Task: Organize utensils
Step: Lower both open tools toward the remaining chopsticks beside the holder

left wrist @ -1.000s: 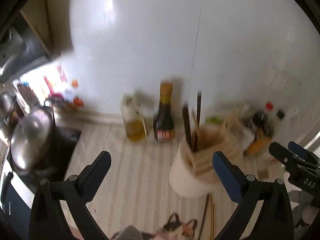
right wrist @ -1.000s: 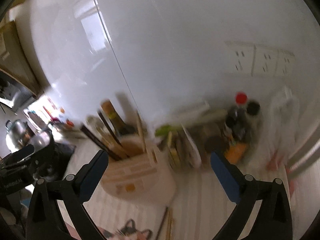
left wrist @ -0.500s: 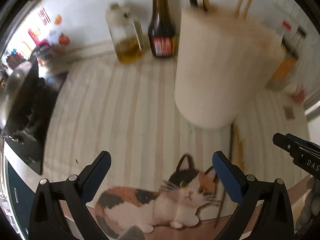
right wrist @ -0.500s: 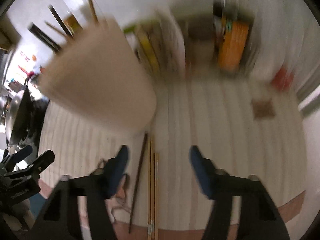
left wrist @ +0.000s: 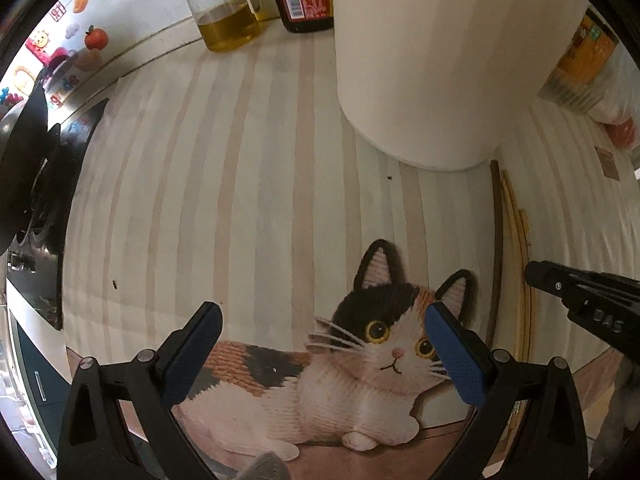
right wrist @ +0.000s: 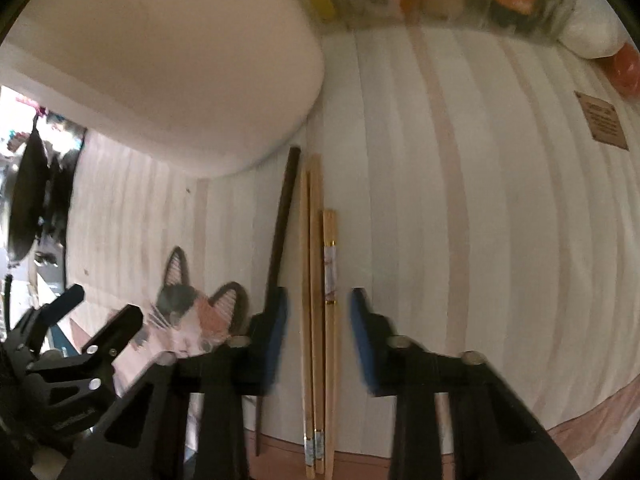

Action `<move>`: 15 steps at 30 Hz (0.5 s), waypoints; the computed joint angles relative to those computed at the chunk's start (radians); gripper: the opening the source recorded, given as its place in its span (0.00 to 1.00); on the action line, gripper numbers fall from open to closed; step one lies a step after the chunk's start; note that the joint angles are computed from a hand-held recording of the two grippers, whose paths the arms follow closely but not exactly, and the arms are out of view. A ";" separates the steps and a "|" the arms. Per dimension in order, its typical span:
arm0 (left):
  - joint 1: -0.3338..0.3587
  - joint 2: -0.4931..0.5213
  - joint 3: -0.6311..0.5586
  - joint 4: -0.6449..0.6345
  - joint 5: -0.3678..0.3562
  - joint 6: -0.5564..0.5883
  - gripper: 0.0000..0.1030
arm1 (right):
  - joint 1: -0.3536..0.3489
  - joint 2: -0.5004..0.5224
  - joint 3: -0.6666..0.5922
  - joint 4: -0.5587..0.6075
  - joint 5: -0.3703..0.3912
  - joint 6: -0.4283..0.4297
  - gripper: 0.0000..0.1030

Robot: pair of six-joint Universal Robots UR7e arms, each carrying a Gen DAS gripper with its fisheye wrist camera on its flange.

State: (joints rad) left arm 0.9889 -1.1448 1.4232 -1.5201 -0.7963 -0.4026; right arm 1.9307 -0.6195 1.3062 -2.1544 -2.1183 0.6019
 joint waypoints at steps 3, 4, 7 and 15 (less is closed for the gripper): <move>0.000 0.002 0.007 0.000 -0.004 0.005 1.00 | 0.005 -0.010 0.031 -0.055 -0.013 -0.014 0.00; -0.001 0.000 0.010 -0.001 -0.009 0.007 1.00 | 0.004 -0.019 0.045 -0.071 0.000 -0.011 0.00; -0.008 0.004 0.020 -0.004 -0.015 0.015 1.00 | 0.001 -0.043 0.080 -0.095 -0.011 0.011 0.00; -0.040 0.035 0.055 -0.049 -0.099 0.059 1.00 | -0.013 -0.141 0.181 -0.128 -0.062 0.075 0.00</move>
State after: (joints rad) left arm 0.9485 -1.1100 1.4786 -1.5686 -0.8948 -0.3433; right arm 1.9180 -0.7604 1.4870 -2.2820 -2.1805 0.6770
